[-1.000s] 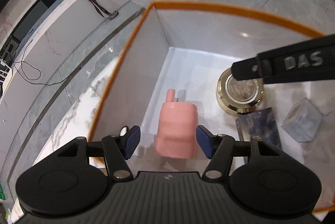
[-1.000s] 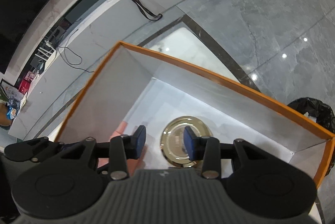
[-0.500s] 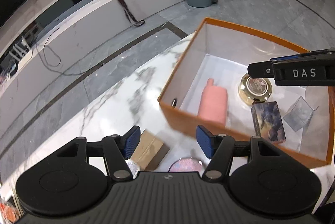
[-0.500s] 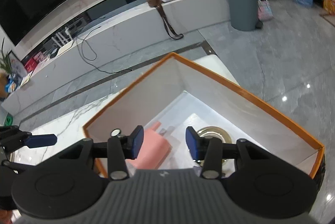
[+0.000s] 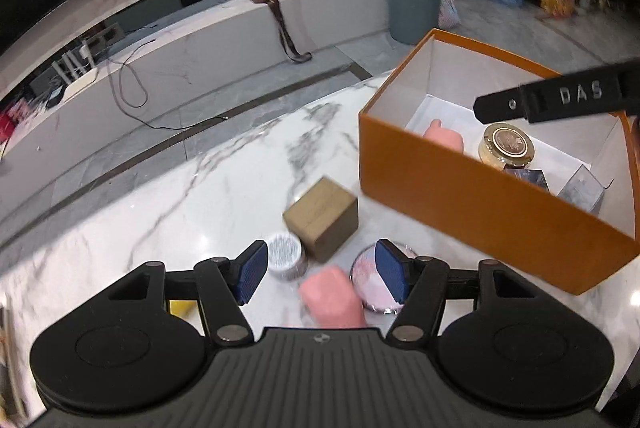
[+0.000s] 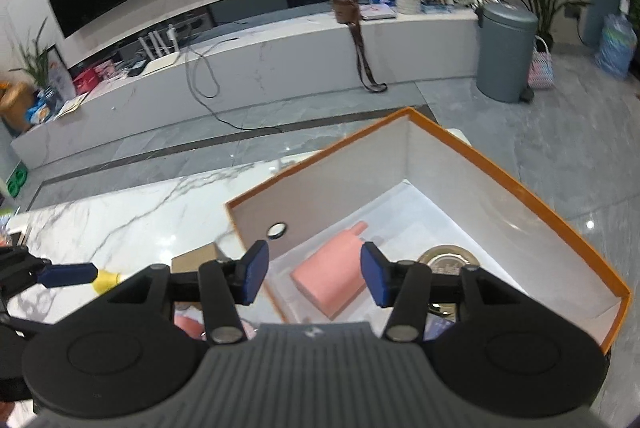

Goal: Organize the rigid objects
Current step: 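Withdraw both tools from the orange box toward the table objects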

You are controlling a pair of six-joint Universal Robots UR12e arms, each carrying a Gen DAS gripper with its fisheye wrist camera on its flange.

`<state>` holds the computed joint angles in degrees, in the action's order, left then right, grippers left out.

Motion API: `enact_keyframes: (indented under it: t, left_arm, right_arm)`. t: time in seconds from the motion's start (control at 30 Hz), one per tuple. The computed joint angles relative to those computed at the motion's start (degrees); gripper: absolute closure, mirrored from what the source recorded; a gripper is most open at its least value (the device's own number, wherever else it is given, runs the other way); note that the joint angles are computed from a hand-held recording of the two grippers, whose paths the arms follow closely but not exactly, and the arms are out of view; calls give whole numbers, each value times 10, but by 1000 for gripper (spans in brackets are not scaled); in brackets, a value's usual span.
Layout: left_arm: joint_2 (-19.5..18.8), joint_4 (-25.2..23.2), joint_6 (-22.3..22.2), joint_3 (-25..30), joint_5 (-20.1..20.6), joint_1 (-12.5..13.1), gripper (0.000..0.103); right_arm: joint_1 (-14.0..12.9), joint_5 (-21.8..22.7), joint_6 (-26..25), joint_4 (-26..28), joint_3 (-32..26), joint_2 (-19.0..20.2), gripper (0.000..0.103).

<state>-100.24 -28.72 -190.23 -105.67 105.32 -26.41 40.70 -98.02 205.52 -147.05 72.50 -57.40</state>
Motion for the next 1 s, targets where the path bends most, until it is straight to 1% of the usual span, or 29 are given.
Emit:
enact_keyframes:
  t: [0.2,0.33,0.4,0.47,0.6,0.7,0.83,0.9,1.0]
  left_arm:
    - [14,54,-25,-52,-1,-5,29]
    - [22,100,-42,-81,-22,-2,27]
    - [21,115,-40,-89,-24,1,27]
    - [18,118,-37,-93,-16,4,27]
    - [19,119,-40,-101,-15,20,27]
    - [21,124,-33,-107,-3,27,27]
    - [26,141,-47,-120,-13,49,27]
    - [27,155,-47,-126,-6,57,24]
    - [23,169,-46,-128,-2,69,22]
  right_arm:
    - [19,-5,-51,-41,17,-6,52]
    - [27,-1,-65,-61,33,-13,52]
    - [30,-4,-78,-61,34,-12,51]
    - [34,-6,-87,-51,31,-8,51]
    - [38,-10,-96,-27,16,4,51]
    - [40,-8,-104,-12,1,15,51]
    - [46,-8,-112,6,-21,32,50]
    - [49,-8,-118,13,-29,38,48]
    - [53,-9,-125,24,-41,48,47]
